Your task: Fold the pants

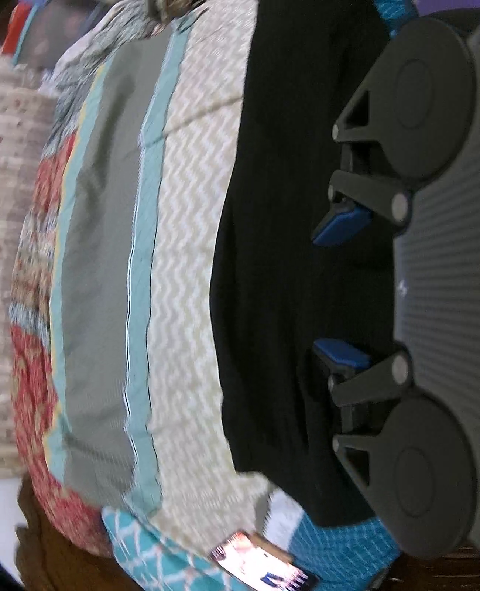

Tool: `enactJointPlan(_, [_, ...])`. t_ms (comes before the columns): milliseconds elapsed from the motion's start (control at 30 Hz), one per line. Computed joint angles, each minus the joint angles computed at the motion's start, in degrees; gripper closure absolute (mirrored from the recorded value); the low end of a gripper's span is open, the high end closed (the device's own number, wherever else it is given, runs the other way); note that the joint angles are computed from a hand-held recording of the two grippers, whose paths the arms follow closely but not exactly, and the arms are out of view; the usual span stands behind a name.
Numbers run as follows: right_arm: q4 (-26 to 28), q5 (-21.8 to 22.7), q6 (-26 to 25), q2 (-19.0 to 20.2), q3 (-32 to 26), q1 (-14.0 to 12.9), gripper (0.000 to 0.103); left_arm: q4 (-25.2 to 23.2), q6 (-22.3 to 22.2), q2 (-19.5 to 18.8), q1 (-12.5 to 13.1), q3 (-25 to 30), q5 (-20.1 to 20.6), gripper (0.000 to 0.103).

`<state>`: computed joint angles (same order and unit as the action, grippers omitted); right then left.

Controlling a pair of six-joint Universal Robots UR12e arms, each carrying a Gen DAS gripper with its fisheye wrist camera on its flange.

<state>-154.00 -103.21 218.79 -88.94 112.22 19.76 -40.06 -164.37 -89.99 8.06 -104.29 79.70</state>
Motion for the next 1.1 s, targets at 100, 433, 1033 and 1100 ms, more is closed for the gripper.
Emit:
enactJointPlan(100, [-1.25,-1.67,1.51,-1.33,1.34,-0.04,0.056,-0.84,2.13,-0.55,-2.0,0.64,-0.36,0.045])
enactJointPlan(433, [-4.2,-7.3,7.39,-6.31,6.49,-1.38,0.056,0.18,6.14,-1.66,-7.53,1.67,1.58,0.045])
enactJointPlan(1033, [-8.35,-2.52,8.85,-6.77,8.62,-3.03,0.056,-2.56,3.57,-2.08,-7.37,2.14,3.52,0.045])
enactJointPlan(1100, [-9.93,-4.86,10.64,-7.89,10.29,-2.9,0.056,-3.04,3.95,-2.28,-7.28,2.56,2.11,0.045])
